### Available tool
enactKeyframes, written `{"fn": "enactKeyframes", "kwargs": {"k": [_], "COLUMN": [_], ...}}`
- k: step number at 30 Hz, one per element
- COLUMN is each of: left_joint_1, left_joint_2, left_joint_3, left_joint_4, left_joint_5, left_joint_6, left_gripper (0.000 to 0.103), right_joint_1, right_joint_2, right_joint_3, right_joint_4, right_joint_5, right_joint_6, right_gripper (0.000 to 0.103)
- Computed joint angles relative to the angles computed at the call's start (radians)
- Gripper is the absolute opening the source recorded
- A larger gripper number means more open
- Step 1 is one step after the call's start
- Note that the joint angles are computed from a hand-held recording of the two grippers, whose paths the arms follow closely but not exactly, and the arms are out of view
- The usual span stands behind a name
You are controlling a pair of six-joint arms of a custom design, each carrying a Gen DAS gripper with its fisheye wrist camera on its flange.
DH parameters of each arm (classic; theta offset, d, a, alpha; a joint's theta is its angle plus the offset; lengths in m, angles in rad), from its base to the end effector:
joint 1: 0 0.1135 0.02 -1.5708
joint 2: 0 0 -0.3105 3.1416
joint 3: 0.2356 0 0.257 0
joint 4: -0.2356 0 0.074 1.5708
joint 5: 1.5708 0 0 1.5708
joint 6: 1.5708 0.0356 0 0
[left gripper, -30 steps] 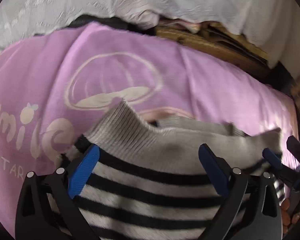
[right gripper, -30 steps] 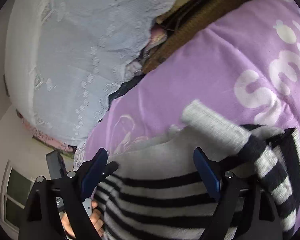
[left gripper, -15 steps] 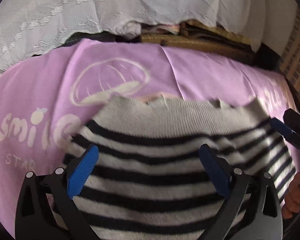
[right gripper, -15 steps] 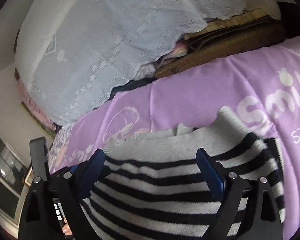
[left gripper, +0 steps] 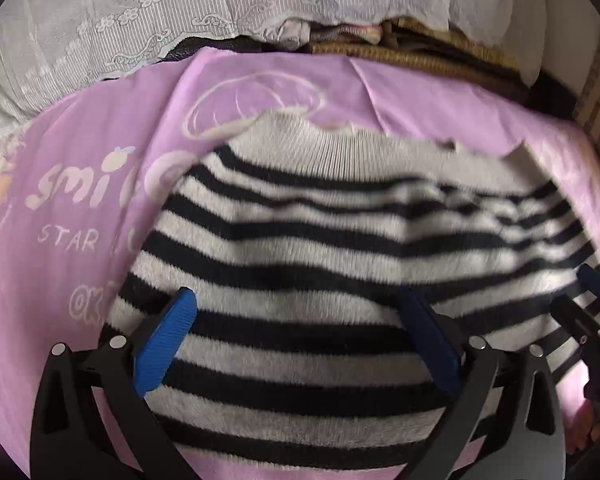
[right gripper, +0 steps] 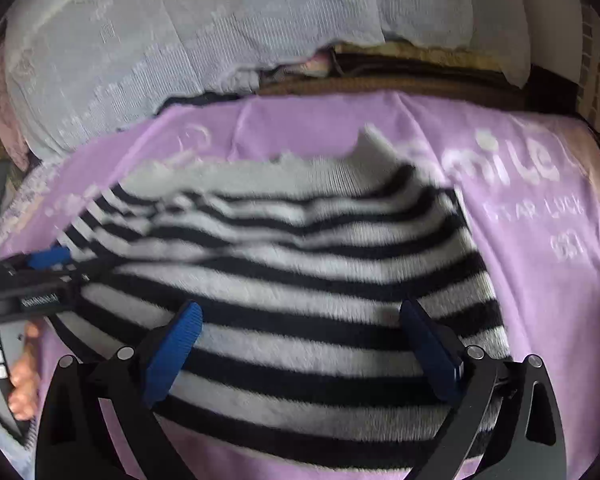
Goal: Fold small clothes
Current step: 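Press and smooth the folded sweater with both open tools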
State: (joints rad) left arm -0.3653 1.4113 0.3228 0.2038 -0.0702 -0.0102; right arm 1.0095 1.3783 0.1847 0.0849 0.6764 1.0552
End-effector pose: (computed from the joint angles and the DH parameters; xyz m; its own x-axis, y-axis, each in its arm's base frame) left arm 0.1962 -0.0724 0.1418 -0.7258 0.2667 -0.6340 0.3075 0.9504 0.0478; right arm 0.1007 0.1183 0.1169 -0.6800 0.1931 -0.7073 0.1623 0.9804 0.1116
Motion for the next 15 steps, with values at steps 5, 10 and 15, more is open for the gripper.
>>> {"fn": "enactKeyframes", "kwargs": {"k": [5, 10, 15], "left_joint_1": [-0.099, -0.12, -0.149], "left_joint_2": [-0.101, -0.252, -0.229], "left_joint_3": [-0.05, -0.155, -0.164], "left_joint_4": [-0.02, -0.078, -0.056], "left_joint_5": [-0.153, -0.133, -0.169], "left_joint_6": [-0.04, -0.046, -0.048], "left_gripper": [0.098, 0.099, 0.099], "right_joint_1": [0.128, 0.319, 0.275], "right_joint_2": [-0.049, 0.023, 0.116], "right_joint_3": [0.026, 0.087, 0.141], "right_joint_4": [-0.2, -0.368, -0.378], "right_joint_5": [0.094, 0.15, 0.104], "right_joint_6": [0.186, 0.382, 0.317], "right_gripper": [0.099, 0.1, 0.1]}}
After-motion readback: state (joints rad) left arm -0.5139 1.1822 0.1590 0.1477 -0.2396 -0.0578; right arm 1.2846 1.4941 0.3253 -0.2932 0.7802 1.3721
